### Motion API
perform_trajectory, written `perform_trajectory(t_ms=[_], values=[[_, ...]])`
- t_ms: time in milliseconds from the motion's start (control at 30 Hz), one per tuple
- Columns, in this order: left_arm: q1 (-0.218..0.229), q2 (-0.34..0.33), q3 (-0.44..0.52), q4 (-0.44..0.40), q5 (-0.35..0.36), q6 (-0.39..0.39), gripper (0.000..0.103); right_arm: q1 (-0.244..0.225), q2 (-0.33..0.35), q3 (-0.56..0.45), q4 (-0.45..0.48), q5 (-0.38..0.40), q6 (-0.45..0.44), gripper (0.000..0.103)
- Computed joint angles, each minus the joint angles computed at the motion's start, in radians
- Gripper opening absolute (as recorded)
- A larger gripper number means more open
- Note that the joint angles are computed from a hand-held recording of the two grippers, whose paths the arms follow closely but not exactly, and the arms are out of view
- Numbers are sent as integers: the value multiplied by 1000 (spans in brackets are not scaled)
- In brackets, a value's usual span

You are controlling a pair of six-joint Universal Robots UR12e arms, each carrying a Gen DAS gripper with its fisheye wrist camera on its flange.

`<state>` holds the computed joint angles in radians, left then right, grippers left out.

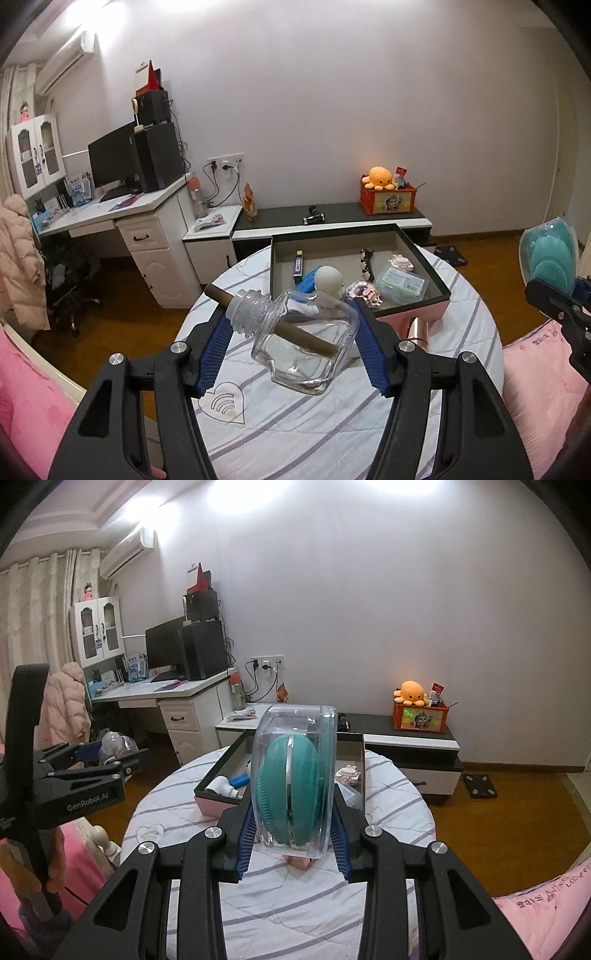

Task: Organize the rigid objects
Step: 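Lift the bottle and brush case and carry them over the tray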

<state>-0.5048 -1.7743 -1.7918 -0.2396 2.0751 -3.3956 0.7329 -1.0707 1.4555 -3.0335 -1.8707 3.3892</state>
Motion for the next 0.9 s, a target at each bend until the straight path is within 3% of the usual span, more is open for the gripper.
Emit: perform_trajectory(t_ms=[300,600,900], values=[[-12,-7,4,-8,38,4,64,7,-1,-3,8,-10,-7,36],[7,-28,25,2,4,22,64,-3,13,-26,37,1,-15,36],[67,-115,150,-53,-81,74,65,-39,72,-124,124,36,-11,36]])
